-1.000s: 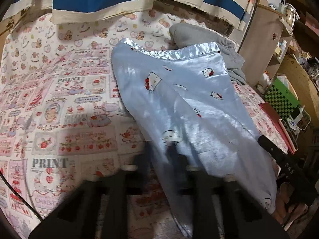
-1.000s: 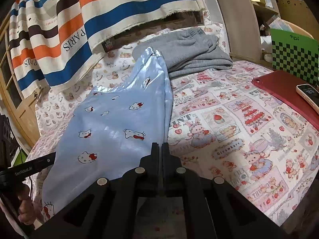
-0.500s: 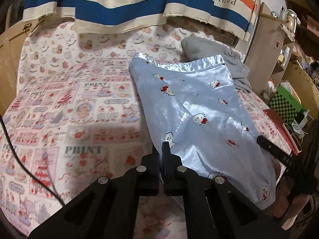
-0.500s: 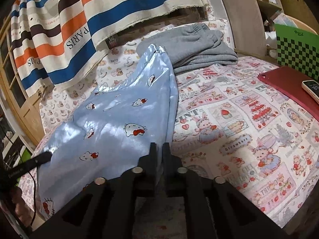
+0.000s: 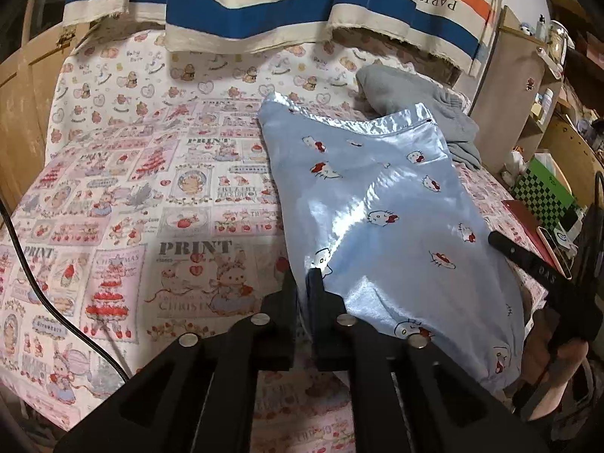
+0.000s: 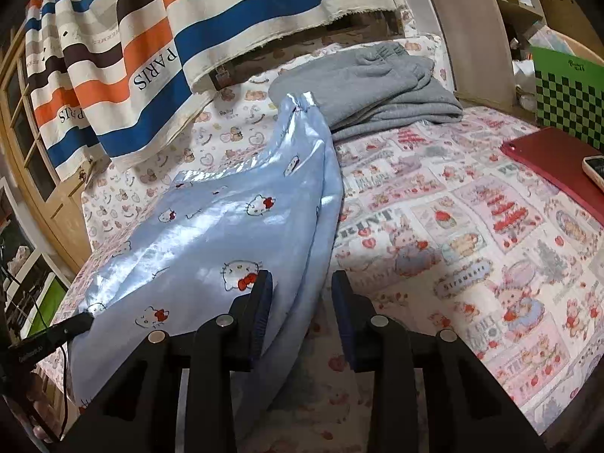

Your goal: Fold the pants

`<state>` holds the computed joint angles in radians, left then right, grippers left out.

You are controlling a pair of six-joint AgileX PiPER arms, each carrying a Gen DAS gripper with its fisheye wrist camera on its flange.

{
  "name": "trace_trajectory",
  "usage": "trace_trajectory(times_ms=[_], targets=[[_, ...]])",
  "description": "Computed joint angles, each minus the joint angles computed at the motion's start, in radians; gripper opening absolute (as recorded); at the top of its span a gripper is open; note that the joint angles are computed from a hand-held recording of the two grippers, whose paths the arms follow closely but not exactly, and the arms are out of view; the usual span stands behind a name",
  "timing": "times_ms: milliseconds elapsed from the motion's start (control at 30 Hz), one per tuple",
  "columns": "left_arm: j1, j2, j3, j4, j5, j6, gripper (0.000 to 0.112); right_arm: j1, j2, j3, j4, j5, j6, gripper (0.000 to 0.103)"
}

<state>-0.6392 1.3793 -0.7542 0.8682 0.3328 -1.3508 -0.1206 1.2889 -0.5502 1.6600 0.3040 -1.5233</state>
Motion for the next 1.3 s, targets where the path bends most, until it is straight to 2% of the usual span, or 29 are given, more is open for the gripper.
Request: trace_trajectory(times_ms=[100, 133, 233, 300, 367, 433, 567, 667, 767, 900, 1000, 1100, 1300], targets=[[0.021, -0.019, -0.010, -0.069, -0.023, 0.102, 0.036, -0.011, -0.002, -0.036, -0.051, -0.011, 0.040, 0.034], [0.031, -0.022, -0.022, -0.101, -0.027, 0.145, 0.038, -0.018, -0.004, -0.056, -0.083, -0.012, 0.063, 0.035], [0.084, -0.006, -0.091, -0.223, -0.026, 0.326, 0.038, -0.031, -0.002, -0.115, -0.136, -0.016, 0.088, 0.052], [0.128, 0.029, -0.161, -0.264, -0.016, 0.398, 0.039, -0.020, 0.009, -0.166, -0.179, -0.052, 0.107, 0.052], [0.185, 0.082, -0.254, -0.359, -0.013, 0.538, 0.039, -0.009, 0.041, -0.241, -0.290, -0.081, 0.190, 0.052], [0.242, 0.146, -0.353, -0.468, -0.008, 0.685, 0.039, -0.016, 0.095, -0.343, -0.457, -0.057, 0.352, 0.052], [0.335, 0.310, -0.580, -0.641, 0.030, 0.897, 0.039, -0.019, 0.262, -0.607, -0.717, 0.078, 0.591, 0.052], [0.376, 0.451, -0.764, -0.706, 0.084, 0.994, 0.039, 0.015, 0.387, -0.785, -0.916, 0.136, 0.768, 0.052], [0.402, 0.577, -0.930, -0.756, 0.156, 1.049, 0.039, 0.041, 0.552, -1.017, -1.113, 0.244, 0.959, 0.052], [0.439, 0.731, -1.144, -0.899, 0.265, 1.157, 0.039, 0.043, 0.712, -1.236, -1.168, 0.363, 1.042, 0.052], [0.455, 0.826, -1.279, -0.995, 0.352, 1.232, 0.039, 0.068, 0.779, -1.320, -1.262, 0.370, 1.101, 0.052], [0.455, 0.899, -1.390, -1.020, 0.427, 1.262, 0.038, 0.083, 0.806, -1.348, -1.295, 0.375, 1.089, 0.052], [0.460, 1.020, -1.589, -1.033, 0.535, 1.265, 0.038, 0.073, 0.814, -1.349, -1.216, 0.376, 1.004, 0.025]])
